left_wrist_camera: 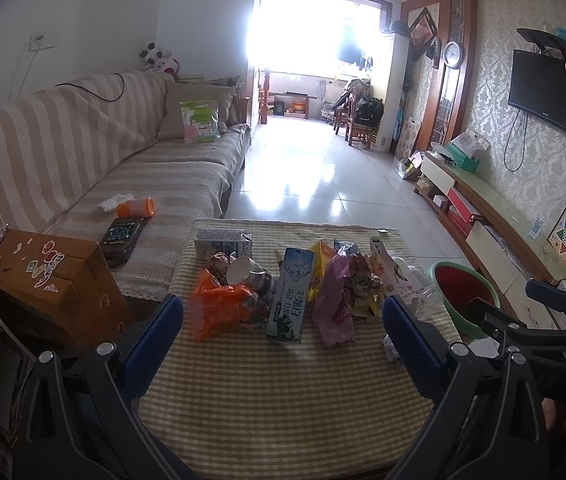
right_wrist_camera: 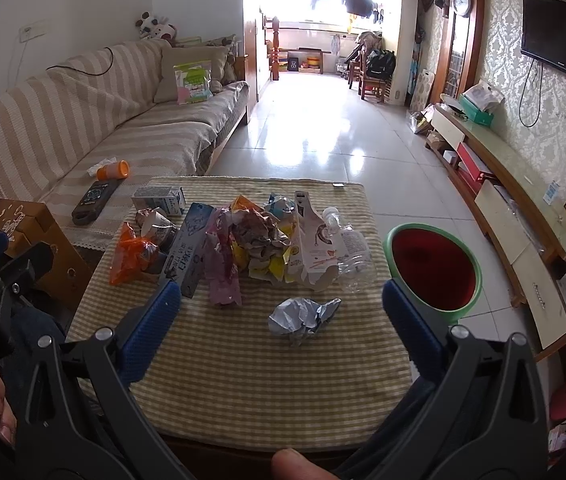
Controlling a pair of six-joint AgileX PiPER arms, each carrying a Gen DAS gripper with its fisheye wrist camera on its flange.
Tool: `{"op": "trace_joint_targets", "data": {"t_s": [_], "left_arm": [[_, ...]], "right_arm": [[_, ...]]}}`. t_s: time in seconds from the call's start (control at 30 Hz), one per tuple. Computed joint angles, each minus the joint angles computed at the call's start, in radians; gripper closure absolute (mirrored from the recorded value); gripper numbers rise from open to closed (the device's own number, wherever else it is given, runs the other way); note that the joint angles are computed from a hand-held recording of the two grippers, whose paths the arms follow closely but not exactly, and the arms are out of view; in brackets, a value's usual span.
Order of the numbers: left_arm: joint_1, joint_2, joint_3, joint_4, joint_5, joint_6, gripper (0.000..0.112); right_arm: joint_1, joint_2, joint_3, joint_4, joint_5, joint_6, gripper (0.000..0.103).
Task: Collect trash
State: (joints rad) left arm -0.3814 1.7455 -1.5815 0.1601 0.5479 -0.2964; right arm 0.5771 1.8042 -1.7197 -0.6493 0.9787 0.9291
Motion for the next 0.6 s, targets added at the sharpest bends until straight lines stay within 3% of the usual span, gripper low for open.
{"op": "trace_joint_targets", "data": {"t_s": [0.27, 0.6], "left_arm": [[0.002, 0.014, 0.001, -0.007, 0.006, 0.003, 0.017], [0.065, 0.143, -0.064, -0.205, 0.051, 0.168, 0.017]], "right_arm": [[-0.023, 0.008, 0.016, 0.025, -0.021, -0.013, 0.003], [-0.137, 0.038, 0.107, 0.197, -0.166, -0.125, 0.003]]}}
